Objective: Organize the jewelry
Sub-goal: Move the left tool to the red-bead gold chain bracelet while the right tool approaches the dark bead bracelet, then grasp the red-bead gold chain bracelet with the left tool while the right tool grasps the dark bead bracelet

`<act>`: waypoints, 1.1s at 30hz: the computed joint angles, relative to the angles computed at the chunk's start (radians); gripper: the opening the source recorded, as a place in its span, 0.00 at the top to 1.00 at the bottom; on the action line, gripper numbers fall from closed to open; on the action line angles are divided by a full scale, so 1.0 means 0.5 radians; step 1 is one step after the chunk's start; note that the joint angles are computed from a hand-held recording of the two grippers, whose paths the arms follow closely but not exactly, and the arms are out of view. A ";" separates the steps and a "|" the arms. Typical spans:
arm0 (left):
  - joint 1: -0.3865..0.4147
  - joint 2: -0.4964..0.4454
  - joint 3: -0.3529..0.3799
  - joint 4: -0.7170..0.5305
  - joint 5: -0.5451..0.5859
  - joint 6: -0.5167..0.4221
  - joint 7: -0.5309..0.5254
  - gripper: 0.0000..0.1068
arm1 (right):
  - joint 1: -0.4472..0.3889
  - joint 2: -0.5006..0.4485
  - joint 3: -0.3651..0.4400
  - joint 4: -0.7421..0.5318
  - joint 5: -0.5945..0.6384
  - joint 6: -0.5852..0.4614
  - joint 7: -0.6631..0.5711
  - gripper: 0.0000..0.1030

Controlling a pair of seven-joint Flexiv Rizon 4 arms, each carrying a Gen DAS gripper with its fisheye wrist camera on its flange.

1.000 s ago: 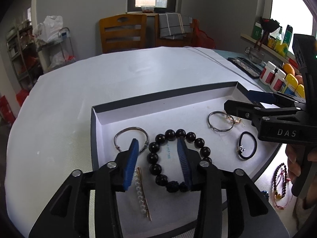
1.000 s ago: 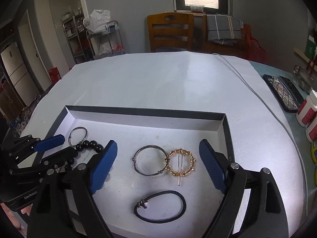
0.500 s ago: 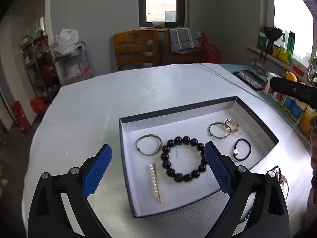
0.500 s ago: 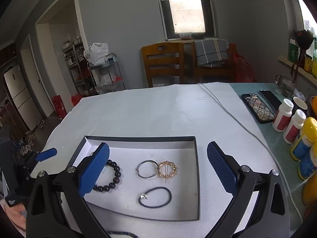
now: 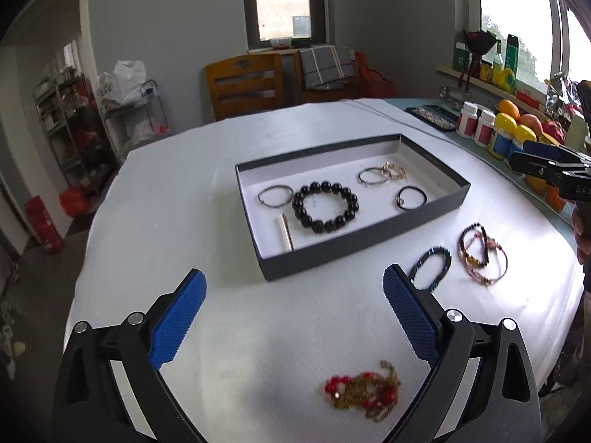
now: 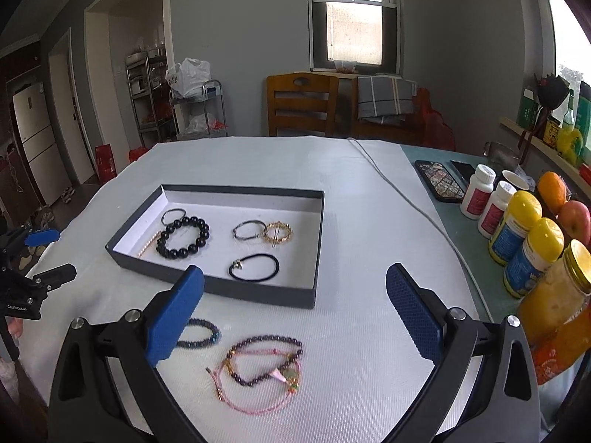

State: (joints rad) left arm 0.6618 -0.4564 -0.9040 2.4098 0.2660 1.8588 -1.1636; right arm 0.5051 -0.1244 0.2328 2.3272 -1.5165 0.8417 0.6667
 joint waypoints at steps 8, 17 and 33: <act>-0.095 -0.003 0.229 0.152 0.075 0.075 -0.006 0.08 | 0.018 -0.108 0.001 0.071 0.073 0.131 -0.036 0.05; -0.258 -0.088 0.347 0.195 0.142 0.141 0.131 0.08 | -0.012 -0.256 -0.076 0.061 -0.027 0.264 0.122 0.15; -0.204 -0.155 0.285 0.186 0.159 0.040 0.208 0.37 | -0.077 -0.338 -0.109 0.017 -0.026 0.411 0.045 0.72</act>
